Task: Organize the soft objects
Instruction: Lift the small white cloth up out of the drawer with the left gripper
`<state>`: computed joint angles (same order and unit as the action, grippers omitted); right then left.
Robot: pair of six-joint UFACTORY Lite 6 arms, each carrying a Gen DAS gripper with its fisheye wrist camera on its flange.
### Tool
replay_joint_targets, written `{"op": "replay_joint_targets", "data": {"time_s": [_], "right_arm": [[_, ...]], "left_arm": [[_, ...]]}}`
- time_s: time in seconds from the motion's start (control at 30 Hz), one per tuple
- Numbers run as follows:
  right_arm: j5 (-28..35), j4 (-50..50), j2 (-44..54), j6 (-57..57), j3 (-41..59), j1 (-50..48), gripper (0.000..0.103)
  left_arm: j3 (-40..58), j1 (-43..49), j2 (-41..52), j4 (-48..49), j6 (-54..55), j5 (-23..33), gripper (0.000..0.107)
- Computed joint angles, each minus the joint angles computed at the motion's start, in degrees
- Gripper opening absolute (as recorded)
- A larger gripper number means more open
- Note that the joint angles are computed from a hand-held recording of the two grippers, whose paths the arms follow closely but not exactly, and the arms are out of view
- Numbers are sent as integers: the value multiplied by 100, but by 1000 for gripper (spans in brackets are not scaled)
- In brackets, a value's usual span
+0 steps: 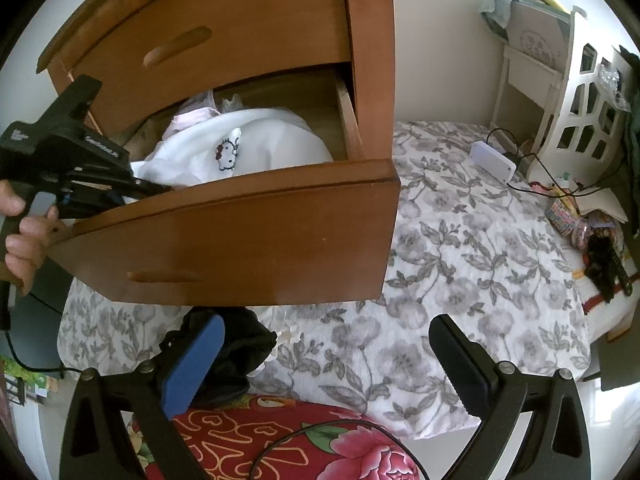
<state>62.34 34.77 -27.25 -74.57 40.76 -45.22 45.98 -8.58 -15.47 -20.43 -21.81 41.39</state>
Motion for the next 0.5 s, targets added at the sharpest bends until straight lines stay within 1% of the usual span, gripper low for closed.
{"op": "replay_joint_targets", "data": {"time_s": [0.17,0.23,0.3,0.33,0.37,0.43,0.5], "right_arm": [[-47,-56,-36,19,-46,35,103],[-85,-69,-38,24,-73,51,103],[-111,-83,-55,43,-96,82,103],[-116,-92,-67,49,-108,96,103],[-120,-96,-80,50,-123,109,103],[-120,-94,-94,37,-131,112,103],[-129,-100,-95,43,-134,110,103]], "left_arm": [[-626,-172,-1057,305,-475,-328,10],[-888,-604,-1688,575,-1054,-335,10],[-1057,-766,-1957,769,-1321,-448,10],[-1006,-737,-1810,746,-1263,-622,10],[-1078,-774,-1899,845,-1372,-691,10],[-1267,-745,-2403,889,-1432,-610,10],[-1403,-870,-2691,1058,-1668,-715,10]]}}
